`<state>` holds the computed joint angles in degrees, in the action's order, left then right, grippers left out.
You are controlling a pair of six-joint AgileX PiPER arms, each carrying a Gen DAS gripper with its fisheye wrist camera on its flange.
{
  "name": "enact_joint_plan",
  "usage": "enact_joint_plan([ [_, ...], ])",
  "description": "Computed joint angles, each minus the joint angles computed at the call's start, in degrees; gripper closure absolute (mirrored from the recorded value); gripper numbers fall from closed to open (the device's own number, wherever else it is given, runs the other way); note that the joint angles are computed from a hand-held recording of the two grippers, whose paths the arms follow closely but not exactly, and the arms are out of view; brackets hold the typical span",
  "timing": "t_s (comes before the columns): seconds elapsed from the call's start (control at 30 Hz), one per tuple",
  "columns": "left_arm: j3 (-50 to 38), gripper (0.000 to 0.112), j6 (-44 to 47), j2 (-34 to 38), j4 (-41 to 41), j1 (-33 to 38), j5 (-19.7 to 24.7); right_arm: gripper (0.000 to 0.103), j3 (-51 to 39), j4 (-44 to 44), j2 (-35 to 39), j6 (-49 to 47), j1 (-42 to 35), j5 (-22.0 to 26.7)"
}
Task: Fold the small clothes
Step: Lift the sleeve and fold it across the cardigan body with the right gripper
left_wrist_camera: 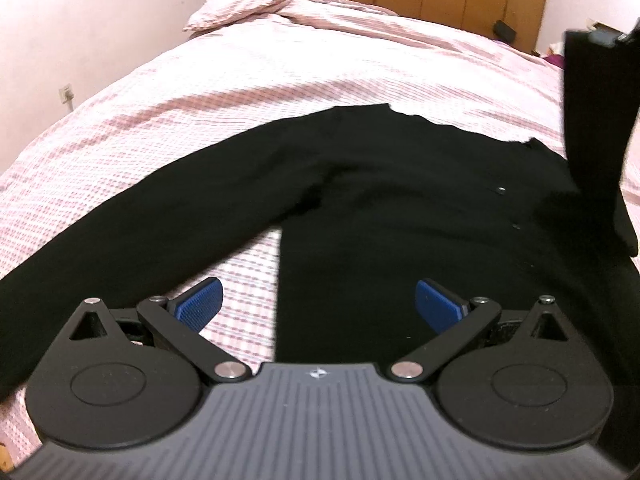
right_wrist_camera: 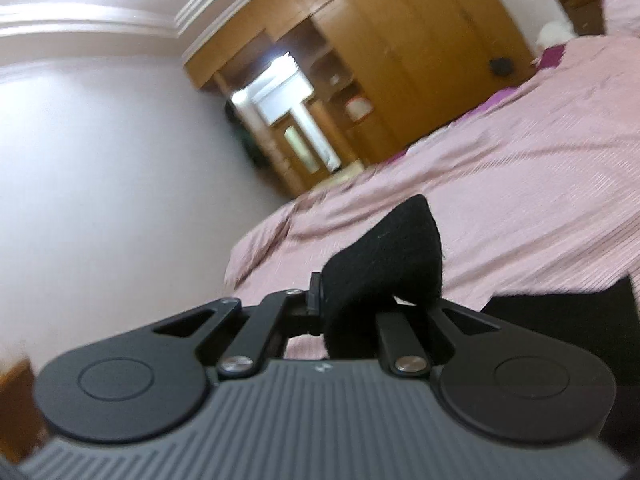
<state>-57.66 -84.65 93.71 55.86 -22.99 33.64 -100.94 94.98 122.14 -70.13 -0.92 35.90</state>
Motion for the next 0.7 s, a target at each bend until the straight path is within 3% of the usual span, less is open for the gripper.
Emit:
enact_joint_plan([
  [0.23,3.35,0.009,-2.32,-1.82,2.48,2.16,-1.07,0.095,2.33,-8.11,3.3,0.69,7.95,-4.39],
  [0.33,4.29,0.009,-2.86,-1.89,3.24,3.16,-1.91,0.095,0.0,-15.25,6.28,6.54,9.63,-3.59],
  [0.57,4.93,0.009,-3.48,-0.8,3.19,5.42,-4.58,0.092,1.7,-22.97,7.55,14.27,12.49,-3.52],
  [0.6,4.91,0.009,-3.44,-0.6,3.3,5.8,-4.97,0.09,1.13,-25.04,7.83,16.08,12.62,-3.07],
  [0.67,4.49,0.009,-3.28,-0.12,3.08,5.98,-5.16,0.056,1.41,-25.54,7.72,15.81,12.15,-0.71],
  [0.7,4.32,0.009,-3.19,-0.01,3.0,6.03,-5.32,0.049,1.01,-24.13,8.1,14.38,11.57,0.98],
])
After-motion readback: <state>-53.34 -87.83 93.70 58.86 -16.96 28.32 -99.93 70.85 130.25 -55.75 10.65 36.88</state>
